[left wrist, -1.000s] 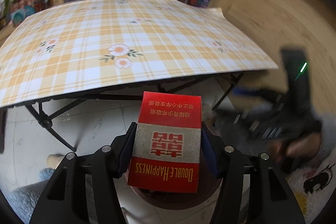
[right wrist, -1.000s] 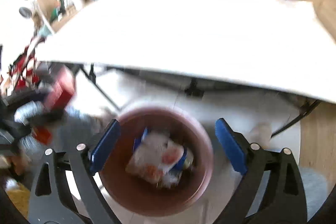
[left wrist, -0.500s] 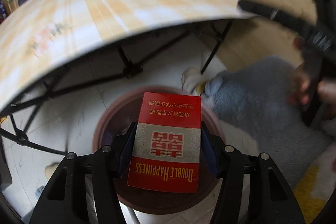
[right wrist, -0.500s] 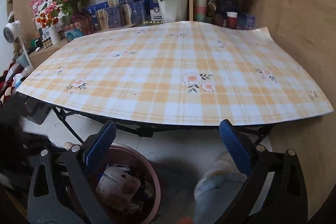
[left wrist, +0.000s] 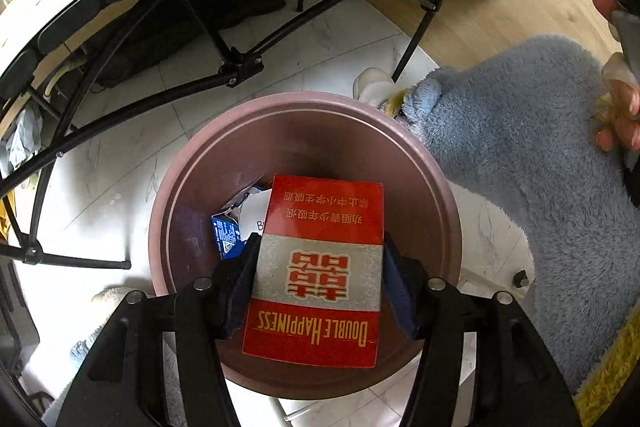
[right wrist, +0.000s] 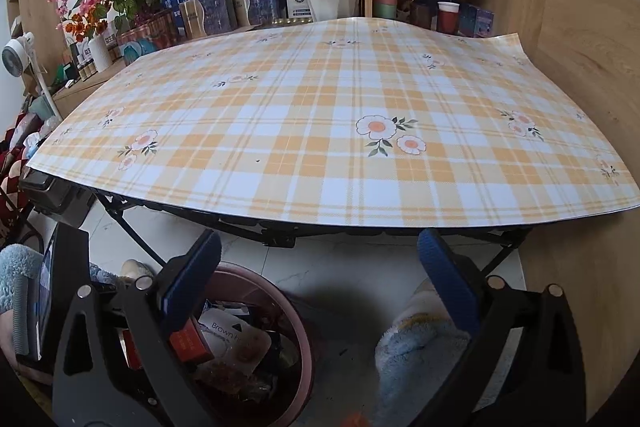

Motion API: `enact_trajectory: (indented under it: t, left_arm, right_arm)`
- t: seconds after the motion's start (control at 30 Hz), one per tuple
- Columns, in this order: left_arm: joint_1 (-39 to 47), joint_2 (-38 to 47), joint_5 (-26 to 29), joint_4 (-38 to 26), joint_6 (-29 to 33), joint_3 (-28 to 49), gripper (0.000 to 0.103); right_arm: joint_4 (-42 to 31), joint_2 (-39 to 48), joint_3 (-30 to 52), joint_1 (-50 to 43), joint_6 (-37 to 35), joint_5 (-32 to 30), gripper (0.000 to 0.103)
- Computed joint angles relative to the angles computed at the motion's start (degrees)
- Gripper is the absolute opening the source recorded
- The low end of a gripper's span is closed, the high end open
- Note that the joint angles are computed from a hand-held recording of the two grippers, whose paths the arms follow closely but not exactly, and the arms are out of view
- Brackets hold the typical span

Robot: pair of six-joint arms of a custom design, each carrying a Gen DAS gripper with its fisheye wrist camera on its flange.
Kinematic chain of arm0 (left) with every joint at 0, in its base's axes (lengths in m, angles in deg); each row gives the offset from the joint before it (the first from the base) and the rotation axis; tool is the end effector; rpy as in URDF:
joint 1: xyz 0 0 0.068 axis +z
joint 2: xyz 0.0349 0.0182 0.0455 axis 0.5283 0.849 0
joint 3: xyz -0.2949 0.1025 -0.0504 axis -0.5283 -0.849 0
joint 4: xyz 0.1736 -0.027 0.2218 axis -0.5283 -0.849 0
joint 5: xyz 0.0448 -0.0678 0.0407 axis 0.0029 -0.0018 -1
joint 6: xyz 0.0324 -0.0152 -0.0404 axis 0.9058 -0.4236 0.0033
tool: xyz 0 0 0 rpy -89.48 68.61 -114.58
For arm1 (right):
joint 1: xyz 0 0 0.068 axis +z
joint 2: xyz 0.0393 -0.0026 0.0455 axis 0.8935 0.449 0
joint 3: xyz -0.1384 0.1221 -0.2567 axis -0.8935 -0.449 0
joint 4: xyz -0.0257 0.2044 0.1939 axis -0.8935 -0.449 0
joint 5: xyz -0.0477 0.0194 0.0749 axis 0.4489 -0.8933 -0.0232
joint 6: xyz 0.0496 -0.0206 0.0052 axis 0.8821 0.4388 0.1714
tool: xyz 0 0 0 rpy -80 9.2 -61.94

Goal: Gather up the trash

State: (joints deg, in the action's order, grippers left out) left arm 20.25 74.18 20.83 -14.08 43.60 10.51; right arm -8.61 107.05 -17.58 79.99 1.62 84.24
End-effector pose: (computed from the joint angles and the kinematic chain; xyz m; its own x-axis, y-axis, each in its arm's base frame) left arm 0.1768 -0.0453 0.2402 -0.7919 0.5380 -0.2888 0.5904 0.7953 -0.1372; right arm 0.1661 0.0470 0.3252 -0.7025 -0.0365 -0.7108 -0.1216 0.9902 0.0693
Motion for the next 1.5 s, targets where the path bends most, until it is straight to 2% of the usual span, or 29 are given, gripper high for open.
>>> enact_trajectory:
  t: [0.3,0.47,0.67,1.07,1.2,1.3,1.4,1.5]
  left_arm:
    - [-0.62,-0.28,-0.26,-0.39,0.11,0.00,0.059]
    - [0.38,-0.71,0.05,-0.32,0.10,0.17,0.073]
    - [1.69,-0.90,0.26,-0.41,0.15,0.50,0.080]
    - [4.88,-1.91,1.41,-0.46,0.59,1.34,0.087]
    - [6.20,-3.37,0.90,-0.48,0.44,2.45,0.088]
    - [8.83,-6.61,0.31,0.14,-0.72,5.56,0.089]
    - [14.85,-8.34,3.23,-0.17,-0.52,11.55,0.093]
    - [20.72,-8.38,4.96,0.07,-1.52,20.79,0.095]
  right_arm:
    - [-0.54,0.88,0.22,0.78,-0.24,0.65,0.097]
    - [-0.72,1.09,0.31,0.79,-0.32,0.67,0.097]
    - [-0.80,1.12,0.35,0.71,-0.36,0.60,0.097]
    - [-0.82,1.16,0.31,0.87,-0.83,1.01,0.097]
    - [-1.56,1.03,1.14,2.31,-0.95,3.32,0.097]
    - [-3.28,1.50,4.62,2.05,-0.80,3.60,0.097]
    - [-6.16,3.66,10.90,3.00,-1.29,6.31,0.097]
    - [-9.00,5.99,18.75,3.53,-2.17,7.33,0.097]
